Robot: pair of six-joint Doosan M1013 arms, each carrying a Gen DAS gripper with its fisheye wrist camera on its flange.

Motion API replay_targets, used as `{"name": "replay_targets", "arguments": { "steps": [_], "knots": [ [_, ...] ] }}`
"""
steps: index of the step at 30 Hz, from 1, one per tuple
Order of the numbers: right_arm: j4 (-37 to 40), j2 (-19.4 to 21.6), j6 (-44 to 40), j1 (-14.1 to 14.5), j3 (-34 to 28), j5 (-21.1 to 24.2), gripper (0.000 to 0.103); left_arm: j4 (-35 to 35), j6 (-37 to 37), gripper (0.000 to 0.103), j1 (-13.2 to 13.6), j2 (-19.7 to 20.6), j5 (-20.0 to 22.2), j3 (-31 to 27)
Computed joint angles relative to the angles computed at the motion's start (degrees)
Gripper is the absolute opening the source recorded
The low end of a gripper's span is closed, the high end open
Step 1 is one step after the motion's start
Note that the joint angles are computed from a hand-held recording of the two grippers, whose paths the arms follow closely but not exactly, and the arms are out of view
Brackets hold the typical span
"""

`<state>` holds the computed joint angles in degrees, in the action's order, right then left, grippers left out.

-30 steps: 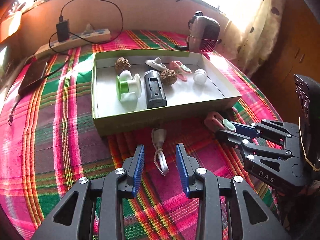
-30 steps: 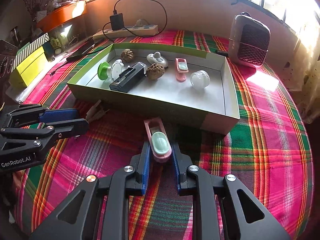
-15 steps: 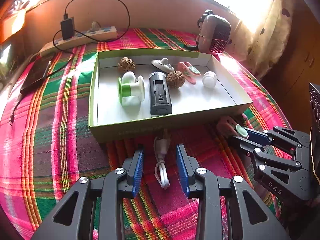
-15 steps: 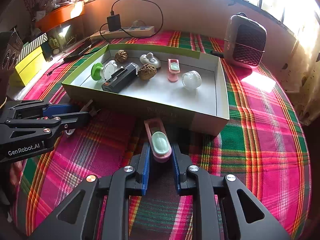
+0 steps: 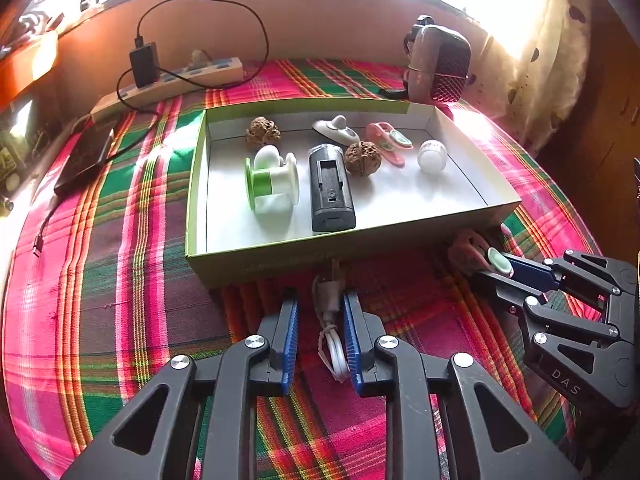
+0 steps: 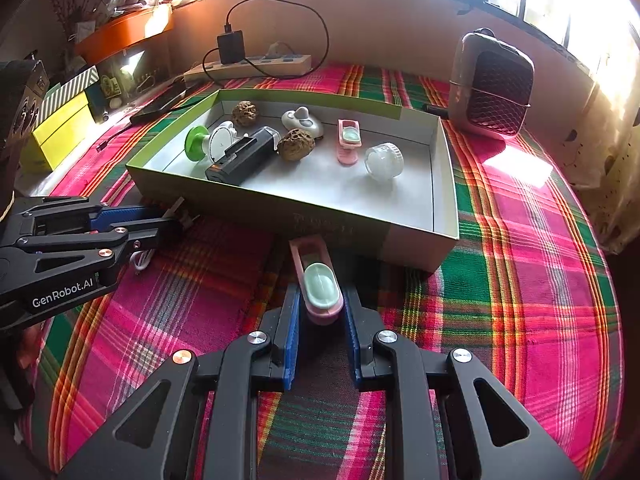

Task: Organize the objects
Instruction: 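Close the left gripper on the white USB cable while the right gripper holds the clip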

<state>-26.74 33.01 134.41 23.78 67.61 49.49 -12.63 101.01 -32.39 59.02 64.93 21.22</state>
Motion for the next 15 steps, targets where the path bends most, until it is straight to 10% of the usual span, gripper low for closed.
{"name": "replay_targets", "arguments": {
  "steps": [15],
  "knots": [
    [-0.1,0.0,0.1,0.1,-0.1,0.1,0.021,0.2,-0.2,0.012,0.1,-0.4,-0.8,0.9]
  ]
}}
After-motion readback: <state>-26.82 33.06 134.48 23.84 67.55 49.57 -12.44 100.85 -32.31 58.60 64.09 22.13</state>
